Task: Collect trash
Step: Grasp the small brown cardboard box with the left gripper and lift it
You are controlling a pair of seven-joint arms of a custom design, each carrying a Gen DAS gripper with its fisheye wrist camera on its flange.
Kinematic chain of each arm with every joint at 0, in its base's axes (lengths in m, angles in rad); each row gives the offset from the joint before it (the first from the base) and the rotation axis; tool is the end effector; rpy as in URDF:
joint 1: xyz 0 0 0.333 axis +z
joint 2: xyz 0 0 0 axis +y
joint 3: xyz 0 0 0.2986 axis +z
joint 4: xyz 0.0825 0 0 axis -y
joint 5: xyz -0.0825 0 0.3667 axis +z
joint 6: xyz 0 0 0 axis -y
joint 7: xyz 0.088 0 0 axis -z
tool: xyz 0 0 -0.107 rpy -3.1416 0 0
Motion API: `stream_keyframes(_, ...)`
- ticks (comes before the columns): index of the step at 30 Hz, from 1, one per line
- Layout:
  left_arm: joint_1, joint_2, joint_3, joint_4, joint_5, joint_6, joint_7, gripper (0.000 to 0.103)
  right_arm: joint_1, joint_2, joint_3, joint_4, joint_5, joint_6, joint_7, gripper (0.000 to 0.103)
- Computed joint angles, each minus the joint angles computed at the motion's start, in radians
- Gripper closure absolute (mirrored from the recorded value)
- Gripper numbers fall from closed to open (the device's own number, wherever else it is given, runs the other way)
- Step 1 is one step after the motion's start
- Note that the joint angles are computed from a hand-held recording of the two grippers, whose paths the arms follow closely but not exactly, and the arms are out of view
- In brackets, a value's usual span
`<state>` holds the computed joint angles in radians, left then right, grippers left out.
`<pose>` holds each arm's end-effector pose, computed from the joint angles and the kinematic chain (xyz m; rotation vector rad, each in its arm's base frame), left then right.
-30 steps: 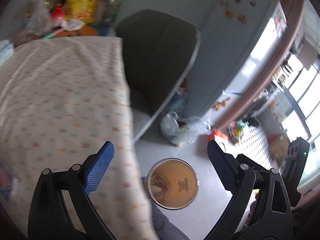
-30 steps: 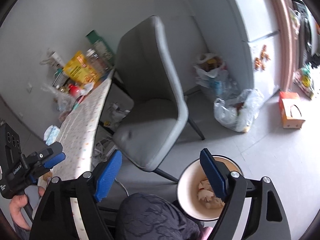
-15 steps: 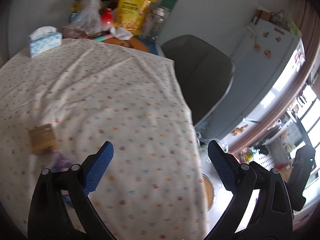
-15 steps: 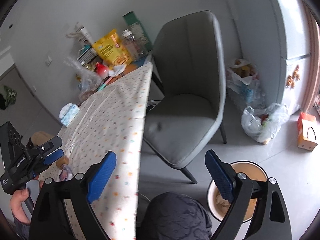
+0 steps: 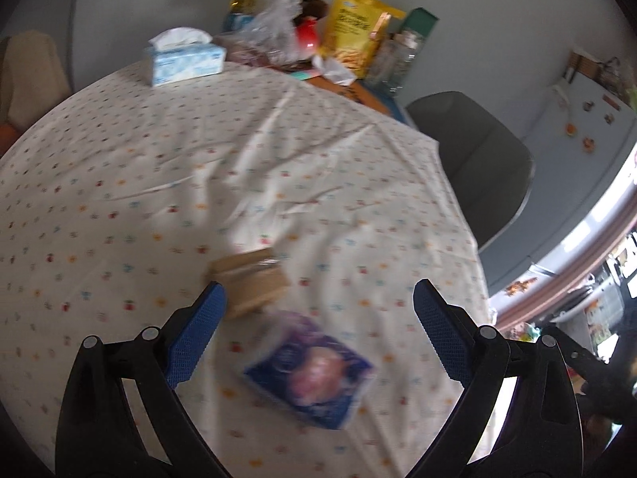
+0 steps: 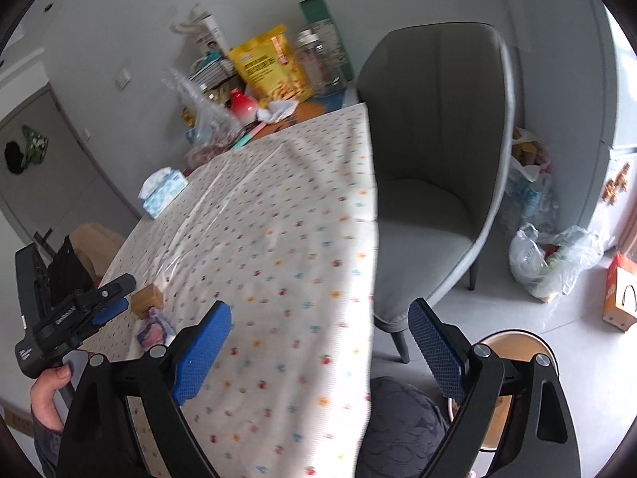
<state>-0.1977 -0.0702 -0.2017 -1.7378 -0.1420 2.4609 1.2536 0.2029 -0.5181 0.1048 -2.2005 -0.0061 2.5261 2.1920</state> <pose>0.5260 -0.2267 0.6701 -1.9021 1.9300 -1.0987 0.4128 0.1432 0.6676 -1.3837 1.8776 -0.3995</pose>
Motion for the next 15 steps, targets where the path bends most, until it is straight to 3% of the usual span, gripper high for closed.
stream_keyframes(7, 0.016, 0.055, 0.007, 0.042, 0.047, -0.044, -0.018, 0.01, 0.047, 0.101, 0.002, 0.096, 0.025, -0.011, -0.052, 0.014)
stream_keyframes(8, 0.017, 0.063, 0.007, 0.048, 0.055, -0.052, -0.024, 0.015, 0.052, 0.113, 0.001, 0.108, 0.03, -0.014, -0.059, 0.014)
stream_keyframes(11, 0.021, 0.083, 0.009, 0.066, 0.076, -0.095, -0.051, 0.045, 0.066, 0.15, 0.004, 0.147, 0.036, -0.025, -0.075, 0.014)
stream_keyframes(15, 0.029, 0.028, 0.014, 0.009, 0.064, -0.055, -0.033, 0.046, 0.095, 0.204, 0.004, 0.206, 0.058, -0.048, -0.117, 0.014)
